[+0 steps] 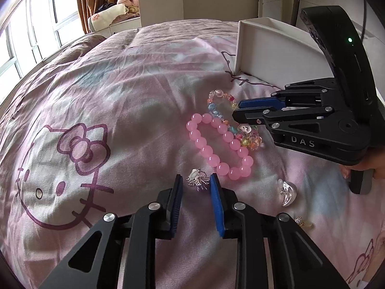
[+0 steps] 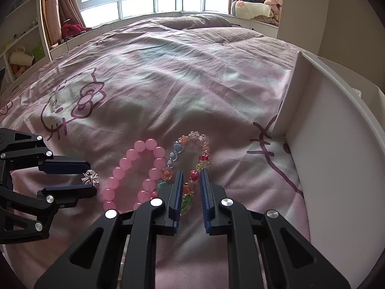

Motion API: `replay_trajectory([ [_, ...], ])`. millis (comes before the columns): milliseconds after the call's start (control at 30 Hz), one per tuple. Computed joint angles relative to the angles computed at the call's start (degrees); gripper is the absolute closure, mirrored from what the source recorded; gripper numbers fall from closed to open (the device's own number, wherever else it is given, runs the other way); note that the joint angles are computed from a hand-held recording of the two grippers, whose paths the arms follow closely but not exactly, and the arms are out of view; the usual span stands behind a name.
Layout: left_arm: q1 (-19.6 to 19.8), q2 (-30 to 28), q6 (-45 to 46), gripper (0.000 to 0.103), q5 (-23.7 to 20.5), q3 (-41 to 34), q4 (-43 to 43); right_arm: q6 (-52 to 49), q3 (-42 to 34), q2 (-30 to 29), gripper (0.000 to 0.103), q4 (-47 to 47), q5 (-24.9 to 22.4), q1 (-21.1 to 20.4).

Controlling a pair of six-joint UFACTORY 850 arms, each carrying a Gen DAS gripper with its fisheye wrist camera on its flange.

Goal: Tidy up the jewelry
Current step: 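Grasp the silver charm with the left tool while the right tool grasps the multicolour bracelet, then carry the charm and multicolour bracelet into the tray and open both tools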

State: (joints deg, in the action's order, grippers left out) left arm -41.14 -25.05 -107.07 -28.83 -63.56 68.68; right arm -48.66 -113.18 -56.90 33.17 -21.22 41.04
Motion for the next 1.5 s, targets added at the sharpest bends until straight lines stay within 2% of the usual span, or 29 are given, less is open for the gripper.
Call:
replay_trajectory([
  [133,0.6,0.5,-3.0,0.078,2.1,0.7,2.2,-0.4,1.0,1.0,0.097,0.8,0.8,-0.3],
  [333,0.7,1.3,-5.2,0.078,1.1,0.9,3.2,-4.7,1.1,1.6,0.097,8.2,-0.8,-1.3],
  [467,1.1,2.2,-7.5,0.078,0.7,1.2,4.0,-3.4,1.0,1.5,0.097,6.2,-0.1,-1.1],
  [533,1.2,2.4,-8.2,0.078,0.6,1.4,4.1,-1.2,-0.3,0.6,0.095,4.8,-1.7,-1.1],
  [633,1.2,2.6,-8.1,0.078,0.5,1.8,3.6,0.6,-0.9,-0.1,0.094,2.7,-1.6,-0.8],
  [667,1.2,2.6,-7.9,0.078,0.6,2.0,3.4,1.1,-0.9,-0.2,0.090,1.9,-1.2,-0.7],
  [733,1.1,2.6,-7.6,0.078,0.8,2.4,2.7,1.3,-1.3,-0.7,0.061,1.6,-1.5,-0.5],
  [833,1.1,2.7,-7.8,0.078,1.3,3.0,2.5,1.5,-1.0,-0.8,0.057,0.5,-0.8,-0.2],
  [967,1.0,2.4,-7.0,0.078,1.1,3.0,2.4,9.0,-2.7,-1.9,0.064,-8.8,-1.1,0.4],
  [1033,1.1,2.4,-7.1,0.078,1.2,2.9,2.2,11.3,-3.7,-2.6,0.071,-12.3,-2.0,0.6],
  [1067,1.1,2.4,-7.3,0.078,1.2,2.9,2.2,10.7,-4.5,-2.9,0.076,-11.8,-3.3,0.5],
  [1100,1.1,2.4,-7.4,0.078,1.1,2.8,2.2,10.3,-5.1,-3.1,0.089,-11.3,-4.7,0.4],
  [1133,1.0,2.2,-7.2,0.078,1.1,2.6,2.0,10.4,-5.0,-2.9,0.091,-11.3,-4.9,0.4],
  [1300,1.1,2.2,-7.1,0.078,0.8,1.9,2.3,6.3,-1.8,-0.5,0.092,-6.8,-3.9,0.0],
  [1500,1.4,3.1,-7.7,0.078,0.1,0.8,4.5,-5.4,2.5,4.4,0.092,9.0,-2.8,-1.3],
])
